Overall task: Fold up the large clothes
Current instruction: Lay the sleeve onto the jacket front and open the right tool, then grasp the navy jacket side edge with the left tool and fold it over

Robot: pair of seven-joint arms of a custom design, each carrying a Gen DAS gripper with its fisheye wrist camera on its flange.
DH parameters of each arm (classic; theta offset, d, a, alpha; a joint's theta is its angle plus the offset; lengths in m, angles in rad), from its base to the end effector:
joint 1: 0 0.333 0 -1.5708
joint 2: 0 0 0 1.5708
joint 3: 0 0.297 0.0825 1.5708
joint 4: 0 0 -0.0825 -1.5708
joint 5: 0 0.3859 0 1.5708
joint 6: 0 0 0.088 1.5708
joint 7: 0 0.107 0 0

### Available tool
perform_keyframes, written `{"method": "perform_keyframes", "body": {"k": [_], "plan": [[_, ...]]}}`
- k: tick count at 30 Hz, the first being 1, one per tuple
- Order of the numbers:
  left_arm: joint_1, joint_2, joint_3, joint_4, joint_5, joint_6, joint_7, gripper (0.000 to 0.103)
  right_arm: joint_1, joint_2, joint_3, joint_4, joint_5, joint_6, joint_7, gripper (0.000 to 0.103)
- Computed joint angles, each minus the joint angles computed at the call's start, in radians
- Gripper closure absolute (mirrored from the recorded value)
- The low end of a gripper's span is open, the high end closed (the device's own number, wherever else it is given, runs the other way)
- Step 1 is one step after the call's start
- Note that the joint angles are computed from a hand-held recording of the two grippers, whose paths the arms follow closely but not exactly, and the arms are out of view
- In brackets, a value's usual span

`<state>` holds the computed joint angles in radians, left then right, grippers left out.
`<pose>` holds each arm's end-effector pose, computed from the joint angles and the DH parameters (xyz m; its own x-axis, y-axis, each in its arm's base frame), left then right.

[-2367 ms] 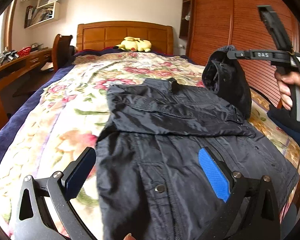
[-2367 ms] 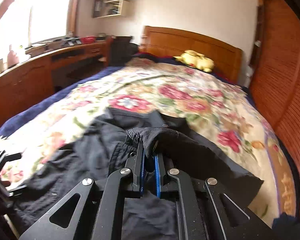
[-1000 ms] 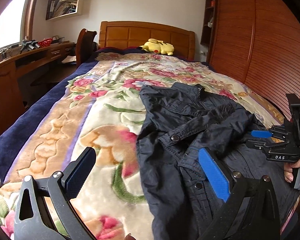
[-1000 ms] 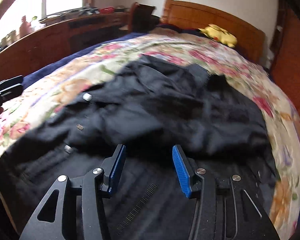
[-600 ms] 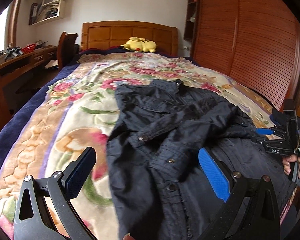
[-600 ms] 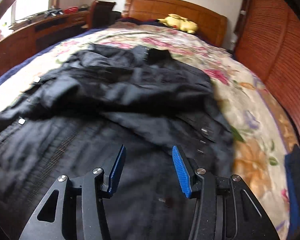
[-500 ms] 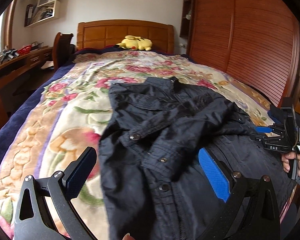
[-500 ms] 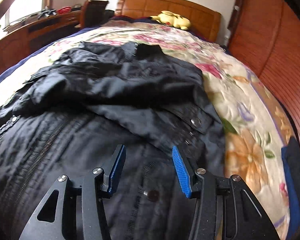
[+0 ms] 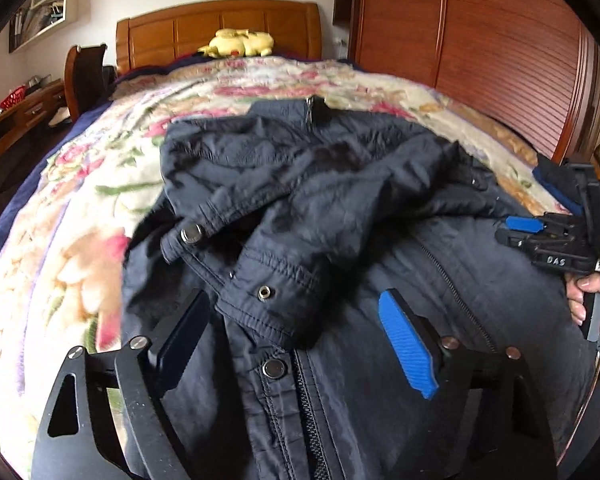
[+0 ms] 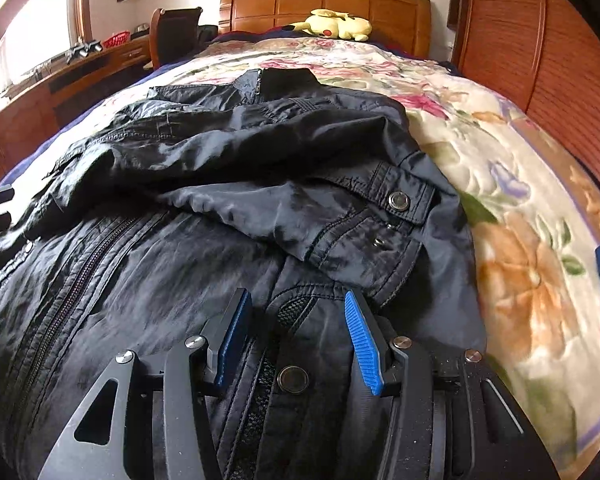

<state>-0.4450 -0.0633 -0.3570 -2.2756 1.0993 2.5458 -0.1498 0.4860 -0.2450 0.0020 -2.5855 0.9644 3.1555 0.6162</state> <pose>0.3641 -0.3940 0.3895 0.0436 -0.9975 0.0547 -0.6890 -0.0697 -0.7214 0.4354 0.1479 0.3949 0.4555 -0.8902 0.0013 -0.6140 -0.3152 -0.7237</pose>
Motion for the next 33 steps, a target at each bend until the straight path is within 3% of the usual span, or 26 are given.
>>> {"method": "perform_keyframes", "body": {"k": [5, 9, 13, 23, 24, 28, 33], "plan": [[0.009, 0.014, 0.013, -0.01, -0.028, 0.042, 0.0, 0.022, 0.004, -0.002, -0.009, -0.001, 0.015, -0.012, -0.012, 0.053], [0.015, 0.031, 0.02, -0.008, -0.048, 0.064, 0.009, 0.042, -0.011, 0.007, 0.002, 0.005, 0.001, -0.015, -0.005, 0.053], [0.017, 0.039, 0.025, -0.009, -0.07, 0.072, 0.019, 0.051, -0.024, 0.009, 0.019, 0.002, -0.018, -0.009, 0.015, 0.053], [0.023, 0.059, 0.037, -0.009, -0.137, 0.092, 0.06, 0.053, -0.033, 0.009, 0.025, -0.003, -0.069, -0.009, 0.058, 0.052], [0.022, 0.06, 0.036, -0.008, -0.133, 0.091, 0.06, 0.055, -0.031, 0.009, 0.023, -0.003, -0.071, -0.009, 0.059, 0.052], [0.019, 0.05, 0.033, -0.01, -0.095, 0.096, 0.045, 0.086, -0.029, 0.01, 0.021, -0.003, -0.077, -0.009, 0.065, 0.052], [0.012, -0.013, 0.012, -0.025, 0.01, 0.031, -0.049, 0.094, -0.028, 0.009, 0.017, -0.004, -0.082, -0.01, 0.066, 0.052]]}}
